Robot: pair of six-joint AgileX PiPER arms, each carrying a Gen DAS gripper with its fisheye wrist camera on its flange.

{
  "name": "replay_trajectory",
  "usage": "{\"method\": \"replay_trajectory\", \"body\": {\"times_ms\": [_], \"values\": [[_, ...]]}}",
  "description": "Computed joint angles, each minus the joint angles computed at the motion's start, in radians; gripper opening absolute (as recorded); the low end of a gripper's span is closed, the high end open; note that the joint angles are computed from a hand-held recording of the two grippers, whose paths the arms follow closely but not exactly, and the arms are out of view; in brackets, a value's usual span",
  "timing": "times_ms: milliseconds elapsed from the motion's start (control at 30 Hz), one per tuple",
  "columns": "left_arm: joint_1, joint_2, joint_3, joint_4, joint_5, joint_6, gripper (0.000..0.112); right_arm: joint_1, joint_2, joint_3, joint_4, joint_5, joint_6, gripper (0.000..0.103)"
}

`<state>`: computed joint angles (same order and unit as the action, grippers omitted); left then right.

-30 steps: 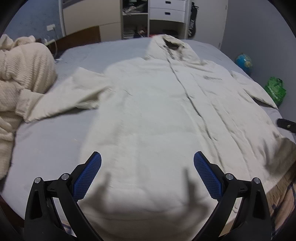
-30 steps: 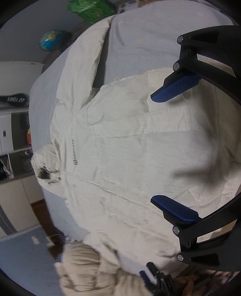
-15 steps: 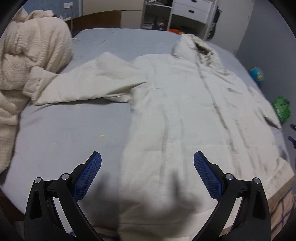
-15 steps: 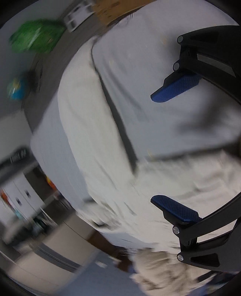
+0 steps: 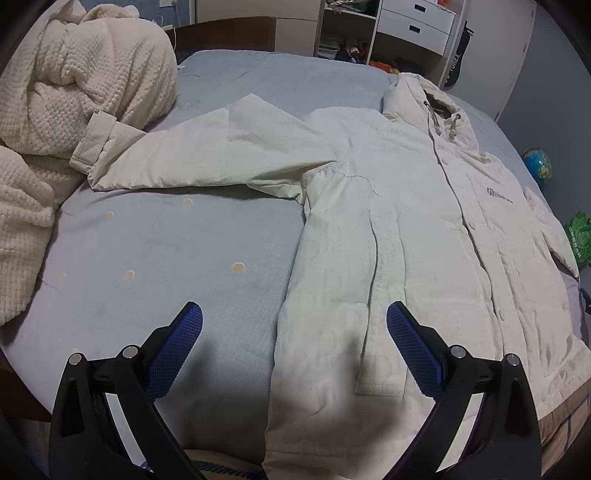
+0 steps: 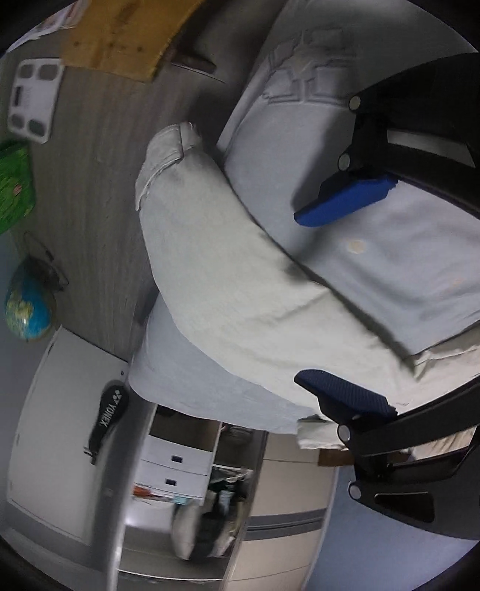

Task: Fold large clothes
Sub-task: 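Grasp the cuff of the sleeve nearest the right tool with the right tool, then carry the sleeve across the jacket chest toward the hood and open the right tool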

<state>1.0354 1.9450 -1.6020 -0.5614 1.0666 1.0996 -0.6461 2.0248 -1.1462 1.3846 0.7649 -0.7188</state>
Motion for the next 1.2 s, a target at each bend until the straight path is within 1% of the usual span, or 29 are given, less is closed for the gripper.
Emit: {"method": "replay_trajectory", "body": {"times_ms": [100,200,233,267,300,333,367,467,567,667,733,867,967,1067,1200], "values": [[0.001,0.012,-0.016,0.000,0.010,-0.010,0.096,0.005,0.051,-0.043,0.021,-0.004,0.015,0.070],[-0.006,0.019,-0.022,0.017,0.001,-0.032,0.096,0.013,0.092,-0.092,0.028,-0.033,0.035,0.062],[-0.009,0.018,-0.021,0.020,-0.002,-0.034,0.096,0.012,0.105,-0.110,0.029,-0.037,0.048,0.056],[-0.011,0.018,-0.018,0.023,-0.005,-0.034,0.096,0.011,0.124,-0.135,0.031,-0.038,0.070,0.047],[-0.013,0.017,-0.015,0.025,-0.009,-0.033,0.096,0.012,0.144,-0.161,0.022,-0.039,0.100,0.041],[-0.016,0.017,-0.013,0.029,-0.014,-0.033,0.096,0.013,0.153,-0.174,0.011,-0.044,0.120,0.031],[-0.018,0.017,-0.011,0.032,-0.018,-0.034,0.096,0.015,0.165,-0.191,-0.001,-0.050,0.141,0.023],[-0.023,0.019,-0.011,0.032,-0.019,-0.032,0.096,0.015,0.166,-0.175,0.063,-0.061,0.093,0.014],[-0.017,0.028,-0.020,0.014,0.003,-0.017,0.096,0.016,0.137,-0.125,0.195,-0.051,-0.003,0.010],[-0.008,0.040,-0.034,-0.009,0.031,0.000,0.096,0.024,0.086,-0.096,0.265,-0.015,-0.065,0.007],[-0.002,0.043,-0.039,-0.019,0.039,0.003,0.096,0.044,0.044,-0.095,0.269,-0.004,-0.070,0.004],[0.011,0.044,-0.039,-0.046,0.047,0.009,0.096,0.105,-0.037,-0.108,0.259,0.002,-0.061,0.003],[0.026,0.048,-0.049,-0.073,0.066,0.018,0.096,0.173,-0.089,-0.130,0.240,-0.013,-0.041,0.003],[0.042,0.053,-0.060,-0.101,0.086,0.028,0.096,0.259,-0.131,-0.159,0.205,-0.032,0.003,0.002],[0.062,0.061,-0.075,-0.139,0.112,0.030,0.096,0.414,-0.157,-0.205,0.146,-0.075,0.066,0.002]]}}
